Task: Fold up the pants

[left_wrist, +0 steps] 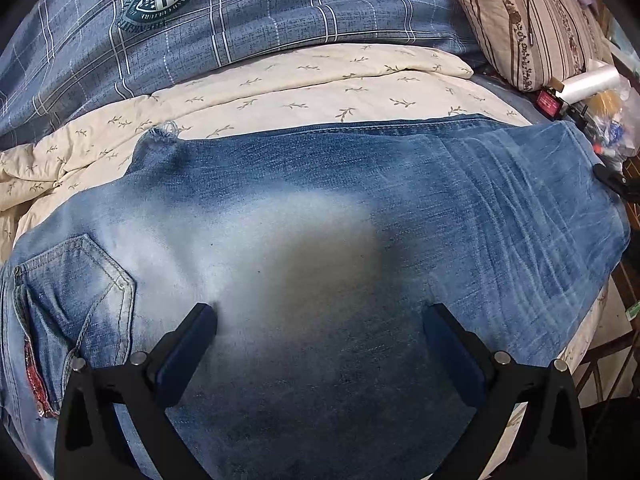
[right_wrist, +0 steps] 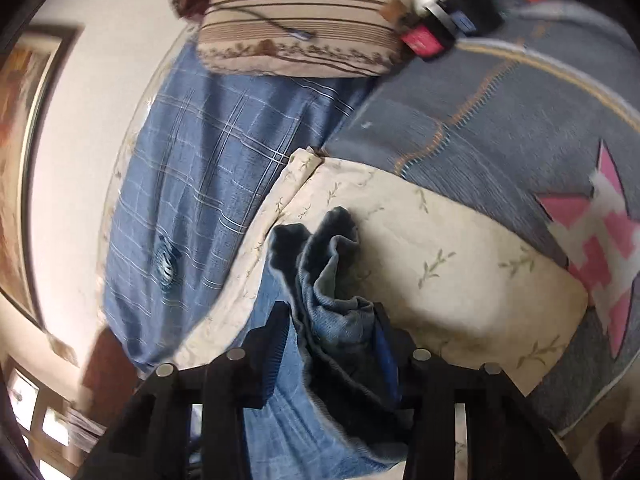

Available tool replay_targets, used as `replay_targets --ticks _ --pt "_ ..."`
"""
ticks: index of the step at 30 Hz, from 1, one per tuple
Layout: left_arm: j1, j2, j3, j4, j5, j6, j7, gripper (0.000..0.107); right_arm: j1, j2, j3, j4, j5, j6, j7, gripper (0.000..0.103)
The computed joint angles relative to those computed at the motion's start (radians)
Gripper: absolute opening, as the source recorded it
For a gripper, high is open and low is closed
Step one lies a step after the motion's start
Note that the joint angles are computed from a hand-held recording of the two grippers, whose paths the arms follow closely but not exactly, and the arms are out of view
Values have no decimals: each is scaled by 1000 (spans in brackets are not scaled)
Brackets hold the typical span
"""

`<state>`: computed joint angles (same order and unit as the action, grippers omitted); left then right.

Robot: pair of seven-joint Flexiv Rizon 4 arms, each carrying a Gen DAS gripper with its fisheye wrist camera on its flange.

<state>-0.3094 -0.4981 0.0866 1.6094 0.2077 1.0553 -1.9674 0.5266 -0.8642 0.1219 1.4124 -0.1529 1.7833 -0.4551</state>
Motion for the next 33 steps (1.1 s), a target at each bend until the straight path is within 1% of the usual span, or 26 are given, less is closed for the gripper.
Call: replay_targets --ticks 1,3,4,5,8,9,10,12,15,17,19,21,22,25,26,27,28,30,31,32,33 --pt "-3 -1 3 -2 4 -3 -3 103 -6 -2 11 -12 -22 -41 -10 44" --pt "-6 -3 5 -8 9 -10 -11 103 -15 -1 29 -34 -50 -154 -20 44" --pt "-7 -5 6 -10 9 -11 -15 103 -14 -2 30 -41 -55 -175 -30 44" --pt "-8 -7 7 -13 12 -12 -19 103 1 3 6 -39 -55 -177 -30 44" --pt "-12 -10 9 -20 18 -18 -30 103 25 13 -31 -30 -59 -178 -40 44" --pt "-10 -10 8 -21 17 -20 -31 103 43 20 -56 -24 -64 -180 -41 41" --pt "-8 -9 4 -20 12 -24 -30 103 64 27 -86 -19 -73 -185 -43 35" --pt "-1 -3 -3 -18 0 -34 -26 103 124 49 -170 2 -96 -191 -35 29" --pt "19 18 -23 11 -37 -21 -17 103 200 64 -267 20 -129 -182 -19 25" --pt "31 33 -34 33 -63 -14 -6 103 227 67 -295 15 -153 -175 -23 24" --pt "39 49 -39 52 -80 -11 2 103 230 64 -287 4 -171 -174 -38 24" --pt "44 74 -38 79 -87 3 3 103 227 54 -257 -28 -197 -191 -69 24" --pt "44 83 -35 88 -85 10 1 103 219 49 -229 -46 -211 -207 -91 24" --pt "40 131 -12 131 -49 42 -18 103 185 25 -111 -117 -248 -296 -186 24" --pt "42 143 -8 142 -38 49 -24 103 168 9 -53 -150 -251 -336 -230 24" --pt "48 164 -2 164 -30 64 -31 103 154 -6 -4 -179 -242 -365 -269 24" --pt "56 176 -3 177 -29 71 -31 103 152 -15 21 -195 -231 -382 -296 24" --pt "76 199 -4 207 -32 84 -29 103 136 -41 101 -235 -203 -408 -375 24" --pt "85 209 -2 220 -31 89 -32 103 113 -61 175 -260 -178 -422 -440 24" --pt "91 218 0 231 -29 91 -40 103 110 -79 226 -297 -137 -459 -506 24" --pt "99 224 0 240 -29 93 -44 103 113 -93 245 -317 -151 -487 -507 27"
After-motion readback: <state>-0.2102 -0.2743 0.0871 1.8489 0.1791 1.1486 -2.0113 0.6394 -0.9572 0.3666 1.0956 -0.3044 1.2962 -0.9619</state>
